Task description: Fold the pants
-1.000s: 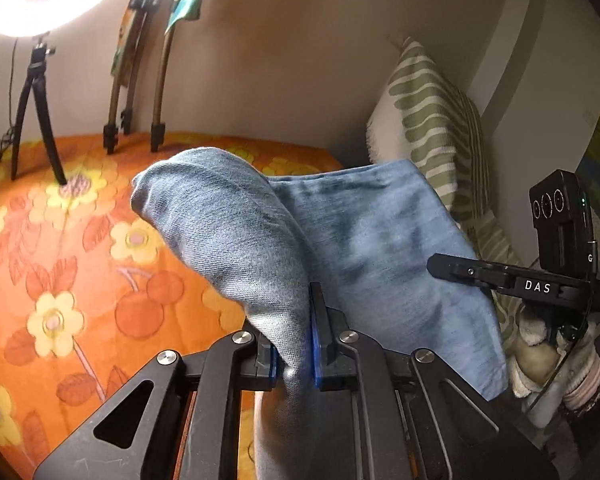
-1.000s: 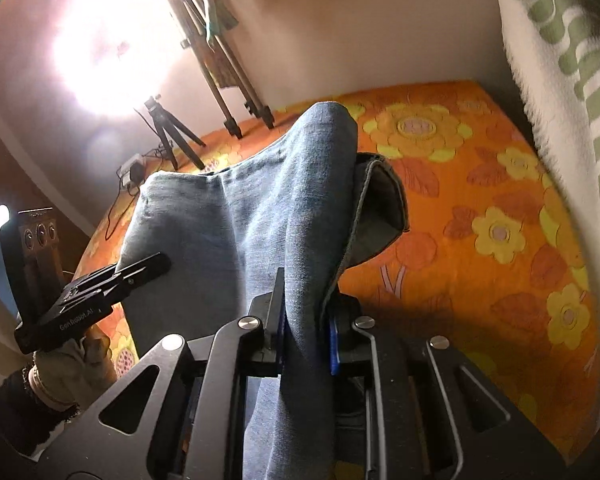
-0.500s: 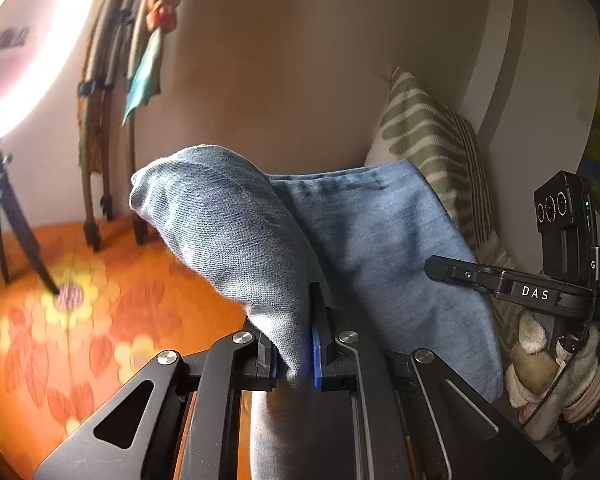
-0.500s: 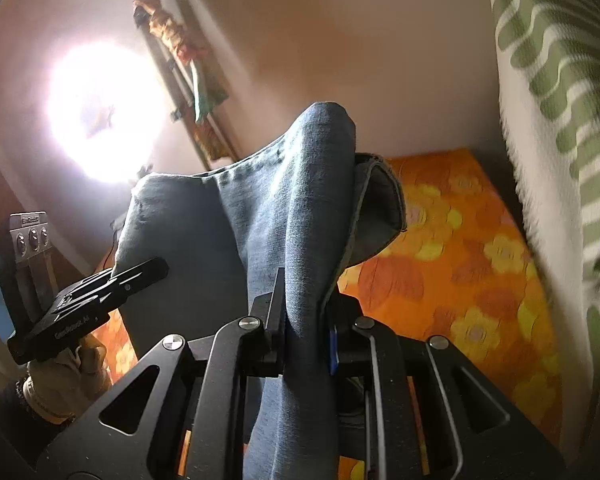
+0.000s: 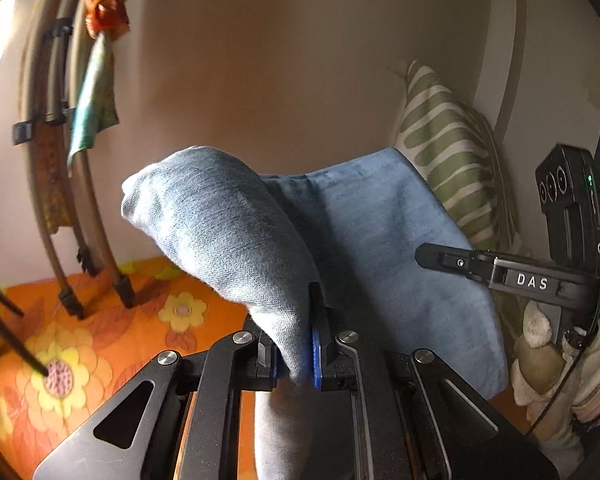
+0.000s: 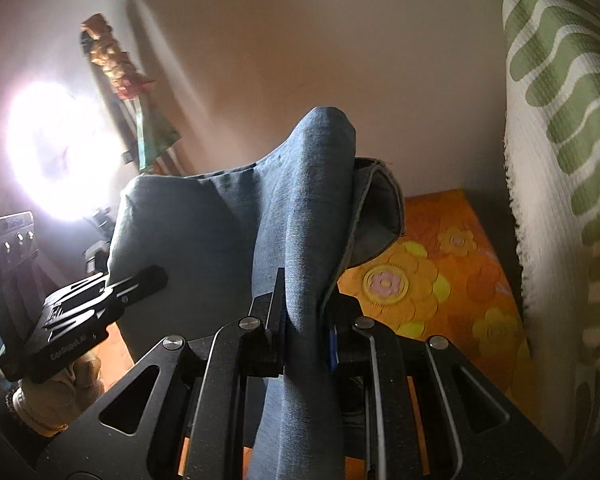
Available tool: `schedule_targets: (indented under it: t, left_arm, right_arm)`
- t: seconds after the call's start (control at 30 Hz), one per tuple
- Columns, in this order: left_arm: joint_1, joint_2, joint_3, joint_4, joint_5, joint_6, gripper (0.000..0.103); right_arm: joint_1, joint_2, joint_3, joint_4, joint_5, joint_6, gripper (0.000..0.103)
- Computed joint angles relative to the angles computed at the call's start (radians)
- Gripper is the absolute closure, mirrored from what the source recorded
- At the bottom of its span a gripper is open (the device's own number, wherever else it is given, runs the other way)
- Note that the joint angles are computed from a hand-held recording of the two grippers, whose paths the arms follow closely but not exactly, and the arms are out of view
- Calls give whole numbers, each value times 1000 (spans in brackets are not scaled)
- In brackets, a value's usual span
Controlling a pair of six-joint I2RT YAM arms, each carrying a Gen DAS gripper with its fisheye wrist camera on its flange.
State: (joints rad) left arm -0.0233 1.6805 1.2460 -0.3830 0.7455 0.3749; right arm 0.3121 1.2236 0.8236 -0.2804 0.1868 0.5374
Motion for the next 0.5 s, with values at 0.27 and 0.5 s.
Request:
schedule_targets:
  t: [0.27, 0.5]
  left_arm:
    - [-74, 202, 144, 95, -85, -104, 94]
    - [-114, 343, 231, 146, -157, -132, 94]
  right_arm:
    - [-145, 225, 91, 125, -85, -93, 88]
    - [-239, 429, 158, 241, -154, -147, 88]
